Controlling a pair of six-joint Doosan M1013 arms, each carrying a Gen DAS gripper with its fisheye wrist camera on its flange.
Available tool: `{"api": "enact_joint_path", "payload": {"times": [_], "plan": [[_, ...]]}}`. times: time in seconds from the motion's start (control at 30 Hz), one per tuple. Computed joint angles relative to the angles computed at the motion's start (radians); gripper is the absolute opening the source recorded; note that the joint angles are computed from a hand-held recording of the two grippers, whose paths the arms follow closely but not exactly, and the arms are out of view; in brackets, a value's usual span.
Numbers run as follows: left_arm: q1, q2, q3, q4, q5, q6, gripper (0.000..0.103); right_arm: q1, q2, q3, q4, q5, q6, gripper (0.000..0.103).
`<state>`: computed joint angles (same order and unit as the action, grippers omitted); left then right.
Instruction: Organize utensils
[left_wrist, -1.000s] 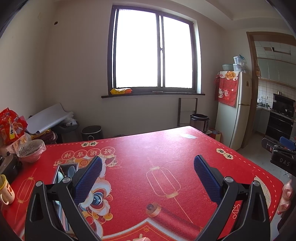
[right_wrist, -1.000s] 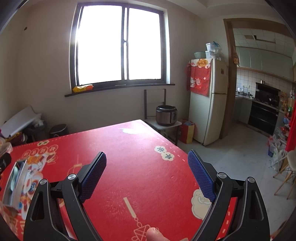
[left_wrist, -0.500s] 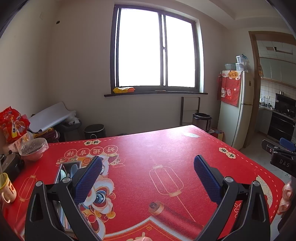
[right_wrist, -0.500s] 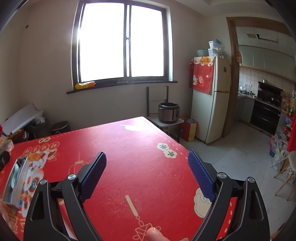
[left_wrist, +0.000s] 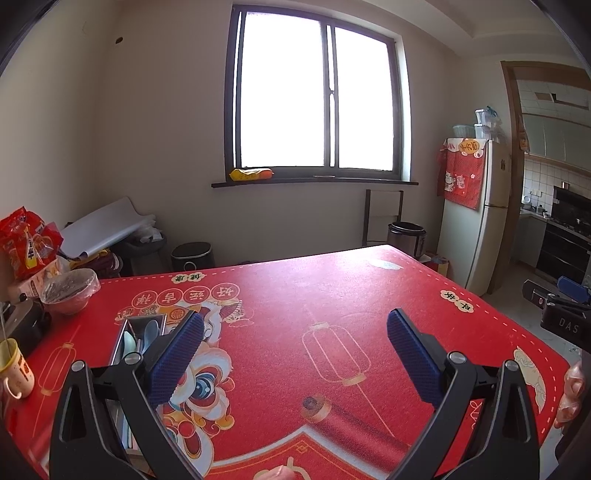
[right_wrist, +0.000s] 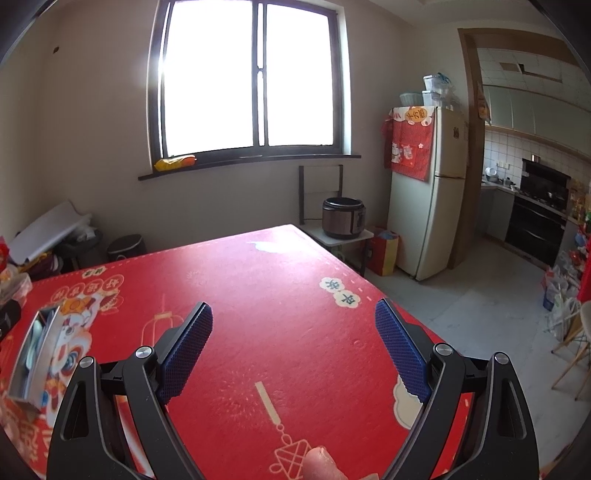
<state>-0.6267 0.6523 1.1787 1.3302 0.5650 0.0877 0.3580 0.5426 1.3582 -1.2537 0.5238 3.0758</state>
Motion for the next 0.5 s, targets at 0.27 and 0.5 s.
{"api": "enact_joint_path", "payload": {"times": [0.27,0.5], "plan": [[0.0,-0.002,0.002,0.002,0.002,-0.007,0.097,0.0,0.002,-0.004,0.012,0.0,-0.009,0.086],[0.0,0.0,0.0,-0.002,0.003,0.004,0.097,0.001,0.004,-0.008,0.024,0.003,-0.019,0.086]]}}
